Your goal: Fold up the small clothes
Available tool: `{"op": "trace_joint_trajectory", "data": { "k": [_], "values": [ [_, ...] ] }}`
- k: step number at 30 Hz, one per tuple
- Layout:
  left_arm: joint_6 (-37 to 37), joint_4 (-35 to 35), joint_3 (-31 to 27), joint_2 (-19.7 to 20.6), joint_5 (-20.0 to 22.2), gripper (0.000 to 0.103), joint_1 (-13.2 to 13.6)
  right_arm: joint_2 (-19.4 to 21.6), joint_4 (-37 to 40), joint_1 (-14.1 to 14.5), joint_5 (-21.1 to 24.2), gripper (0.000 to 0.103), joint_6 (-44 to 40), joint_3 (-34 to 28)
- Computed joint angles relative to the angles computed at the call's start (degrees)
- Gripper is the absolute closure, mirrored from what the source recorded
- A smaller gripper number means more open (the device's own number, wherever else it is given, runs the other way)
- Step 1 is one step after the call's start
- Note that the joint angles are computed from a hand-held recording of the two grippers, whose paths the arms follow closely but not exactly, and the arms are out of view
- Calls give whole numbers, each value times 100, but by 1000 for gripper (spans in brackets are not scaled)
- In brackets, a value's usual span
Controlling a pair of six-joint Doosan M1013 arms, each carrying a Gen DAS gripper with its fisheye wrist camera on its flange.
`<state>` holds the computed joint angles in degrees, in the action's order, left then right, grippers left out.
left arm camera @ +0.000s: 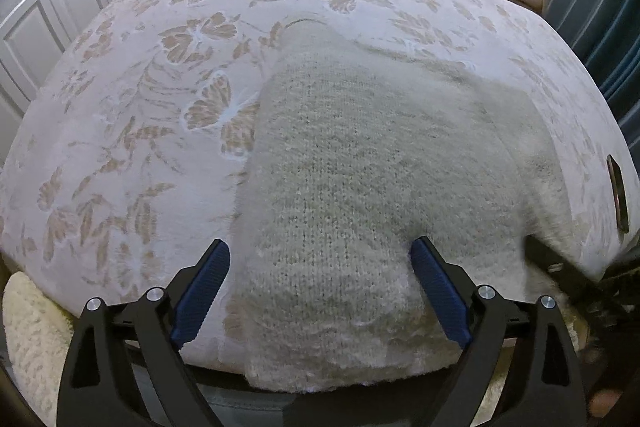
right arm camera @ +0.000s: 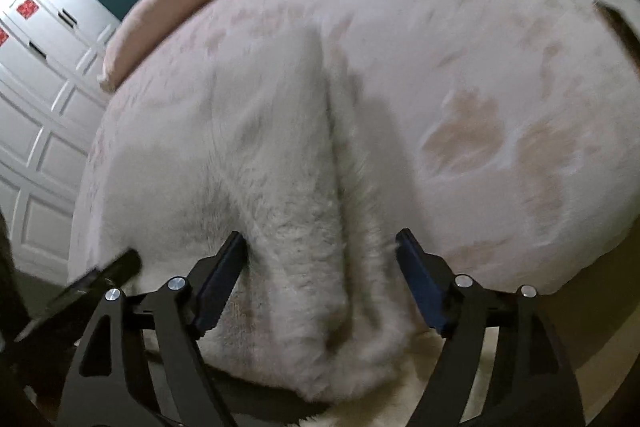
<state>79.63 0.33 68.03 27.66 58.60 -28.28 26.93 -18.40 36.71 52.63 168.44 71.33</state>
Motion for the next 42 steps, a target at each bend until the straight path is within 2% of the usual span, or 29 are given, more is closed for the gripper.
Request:
{"op": "trace_joint_trajectory", "data": {
  "k": [2,7,11,23,37,39,40,41,42],
  "values": [
    [-34,10,-27,34,22,10,7,-3,-15,-9,-177,18,105,93],
    [16,-134,-124,146,167,5,30,-87,139,-88,-729,11,106,345],
    [78,-170,-119,194,156,5,7,-28,79,-101,-742,8,41,277],
    [90,47,83,172,-374,5,-68,-17,-219,-83,-977,6,312,349],
    [362,-327,250,141,-799,5,7,34,-369,-91,-1110,5,411,320],
    [464,-518,182,175,-685,5,50,25,-397,-94,-1181,6,418,339],
    [525,-649,107,208,-546,5,80,12,-391,-98,-1282,16,378,365],
    [621,-872,-20,263,-320,5,131,-5,-356,-106,-1407,33,338,402],
    [707,-1015,-103,298,-173,8,163,-37,-199,-131,-1625,36,261,466]
  ]
}}
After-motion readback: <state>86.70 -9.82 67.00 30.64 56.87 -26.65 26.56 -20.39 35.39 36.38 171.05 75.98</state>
